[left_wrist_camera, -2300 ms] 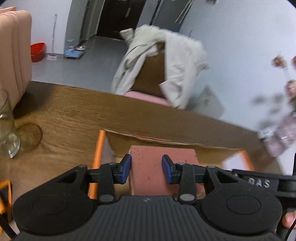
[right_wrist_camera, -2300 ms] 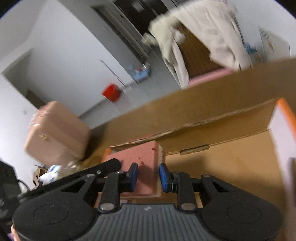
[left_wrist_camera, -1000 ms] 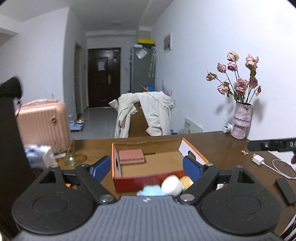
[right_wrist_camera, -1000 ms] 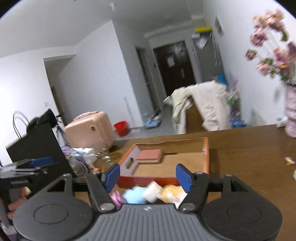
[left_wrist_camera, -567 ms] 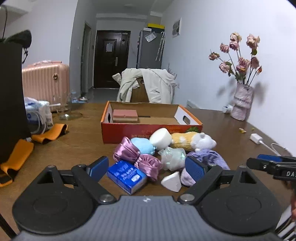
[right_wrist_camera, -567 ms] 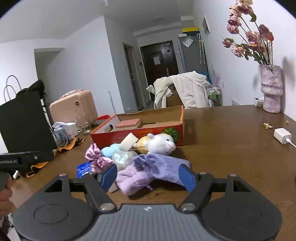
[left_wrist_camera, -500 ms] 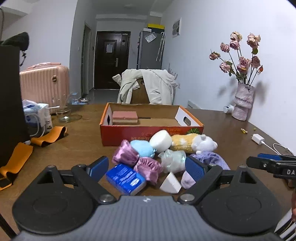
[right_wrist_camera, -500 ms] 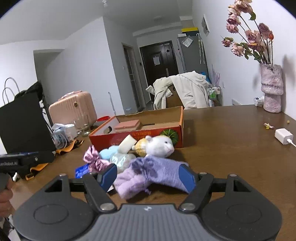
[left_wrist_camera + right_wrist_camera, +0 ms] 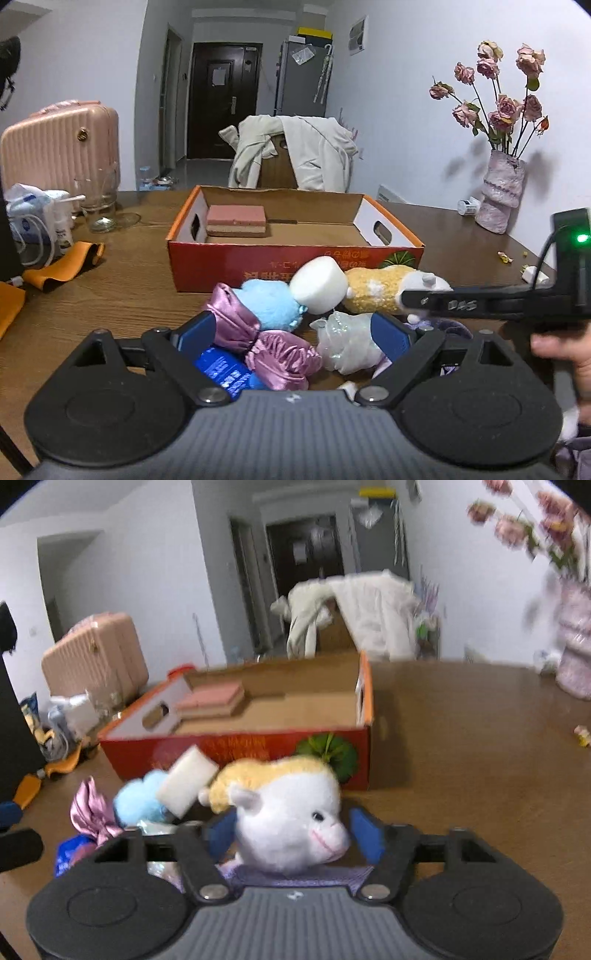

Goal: Organize soft objects
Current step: 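Grasp the yellow-and-white plush toy with the right gripper, then lower the plush toy into the cardboard box and open the right gripper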

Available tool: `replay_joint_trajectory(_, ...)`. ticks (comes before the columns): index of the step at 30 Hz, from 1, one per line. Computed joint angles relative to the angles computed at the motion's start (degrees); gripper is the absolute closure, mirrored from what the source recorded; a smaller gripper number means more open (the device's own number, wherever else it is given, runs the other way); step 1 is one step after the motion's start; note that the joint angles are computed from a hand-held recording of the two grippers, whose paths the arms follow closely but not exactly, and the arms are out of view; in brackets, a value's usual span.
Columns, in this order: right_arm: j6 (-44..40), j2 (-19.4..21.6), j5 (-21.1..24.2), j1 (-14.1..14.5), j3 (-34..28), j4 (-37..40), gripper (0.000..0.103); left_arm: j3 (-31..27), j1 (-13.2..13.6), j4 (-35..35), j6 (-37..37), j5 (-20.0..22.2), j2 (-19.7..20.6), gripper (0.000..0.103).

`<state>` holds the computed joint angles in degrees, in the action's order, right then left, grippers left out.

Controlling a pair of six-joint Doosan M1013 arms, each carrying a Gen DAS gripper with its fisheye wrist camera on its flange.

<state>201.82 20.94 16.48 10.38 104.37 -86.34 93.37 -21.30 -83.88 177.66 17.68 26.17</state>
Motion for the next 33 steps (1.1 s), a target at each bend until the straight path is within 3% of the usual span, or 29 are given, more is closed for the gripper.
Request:
replay_joint_trajectory(1,1.6,0.0,-0.8,-0.2,0.1,-0.8,0.049,-0.3,0.0,0.7,-1.0,0.3,0.3,0.011)
replay_joint_trajectory(3,13.1,-0.5,0.0,0.1,1.5,-11.5,0.052,-0.5,0.0,1.7,-2.1,1.1,0.5,0.011)
replay_joint_trajectory(6,24.4,-2.6,5.7,1.8,4.1,-22.6,0.052,-0.2,0.3,0.6,-0.8,2.5,0.3,0.011)
replay_joint_trajectory(10,33.2,-6.1,13.4,4.9,8.7,-30.5,0.052,1.9,1.4,-3.9,4.5,6.0,-1.4,0.011)
replay_joint_trajectory(15,40.2,-9.3,13.9,9.8,13.7,-37.6,0.052,5.7,3.6,-5.9,7.3,11.0,-4.1,0.011)
replay_joint_trajectory(21,36.7,-9.5,11.9,15.0,15.8,-32.9,0.052,9.0,5.2,0.4,1.1,14.4,-5.1,0.011)
replay_joint_trajectory(23,31.4,-9.1,10.2,15.9,15.5,-28.2,0.050,9.8,5.4,0.3,2.0,15.5,-4.7,0.011)
replay_joint_trajectory(26,25.1,-8.2,11.7,17.5,15.2,-21.8,0.047,9.9,5.4,2.0,1.5,16.6,-3.8,0.011)
replay_joint_trajectory(29,24.4,-8.1,12.7,18.3,15.2,-19.8,0.045,9.7,5.6,2.7,1.1,17.4,-2.9,0.014)
replay_joint_trajectory(33,20.4,-7.8,13.3,18.7,14.4,-16.5,0.041,9.1,6.2,3.3,0.3,21.0,-2.1,0.026)
